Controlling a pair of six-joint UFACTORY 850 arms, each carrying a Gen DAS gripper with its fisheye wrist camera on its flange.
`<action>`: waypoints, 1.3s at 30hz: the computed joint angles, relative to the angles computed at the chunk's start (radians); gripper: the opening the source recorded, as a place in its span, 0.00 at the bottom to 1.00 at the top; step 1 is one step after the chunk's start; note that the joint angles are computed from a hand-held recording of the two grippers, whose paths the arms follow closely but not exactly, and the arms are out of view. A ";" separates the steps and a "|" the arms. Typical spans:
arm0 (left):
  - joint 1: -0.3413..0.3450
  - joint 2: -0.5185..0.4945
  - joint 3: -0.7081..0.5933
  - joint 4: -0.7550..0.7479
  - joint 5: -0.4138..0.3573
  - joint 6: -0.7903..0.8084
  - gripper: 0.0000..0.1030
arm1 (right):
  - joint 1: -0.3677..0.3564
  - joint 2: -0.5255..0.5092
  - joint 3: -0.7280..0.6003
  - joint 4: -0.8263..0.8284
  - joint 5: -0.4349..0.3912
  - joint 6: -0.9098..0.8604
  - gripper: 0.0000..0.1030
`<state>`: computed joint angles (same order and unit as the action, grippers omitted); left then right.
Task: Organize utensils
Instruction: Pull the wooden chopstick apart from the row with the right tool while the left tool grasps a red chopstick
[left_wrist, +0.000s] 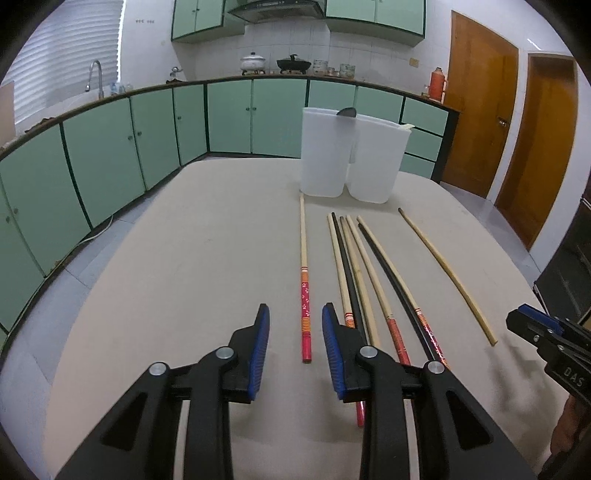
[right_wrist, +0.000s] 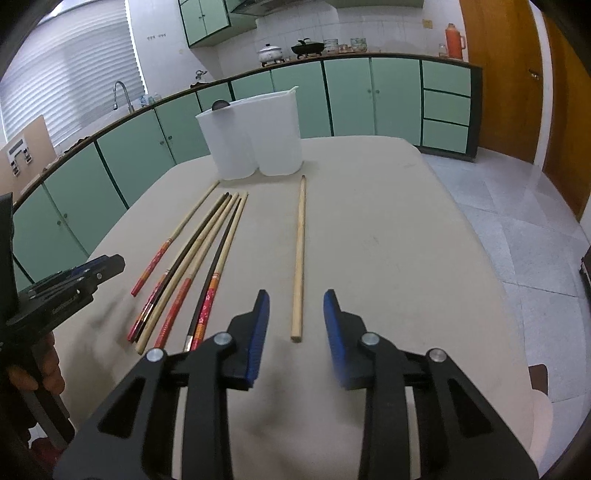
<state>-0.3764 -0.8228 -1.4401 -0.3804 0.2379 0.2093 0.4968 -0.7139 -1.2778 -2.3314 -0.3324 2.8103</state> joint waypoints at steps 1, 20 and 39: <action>0.003 -0.002 -0.004 0.034 -0.010 -0.033 0.28 | -0.002 0.000 -0.002 -0.018 0.012 0.018 0.29; -0.002 0.006 0.031 0.139 -0.060 -0.170 0.28 | 0.008 0.011 0.016 0.088 0.052 -0.056 0.24; -0.007 0.003 0.036 0.027 -0.014 -0.074 0.28 | 0.019 -0.010 0.022 0.082 0.032 -0.039 0.22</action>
<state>-0.3839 -0.8198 -1.4040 -0.3531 0.2243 0.1349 0.5153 -0.7238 -1.2555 -2.2498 -0.3006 2.7716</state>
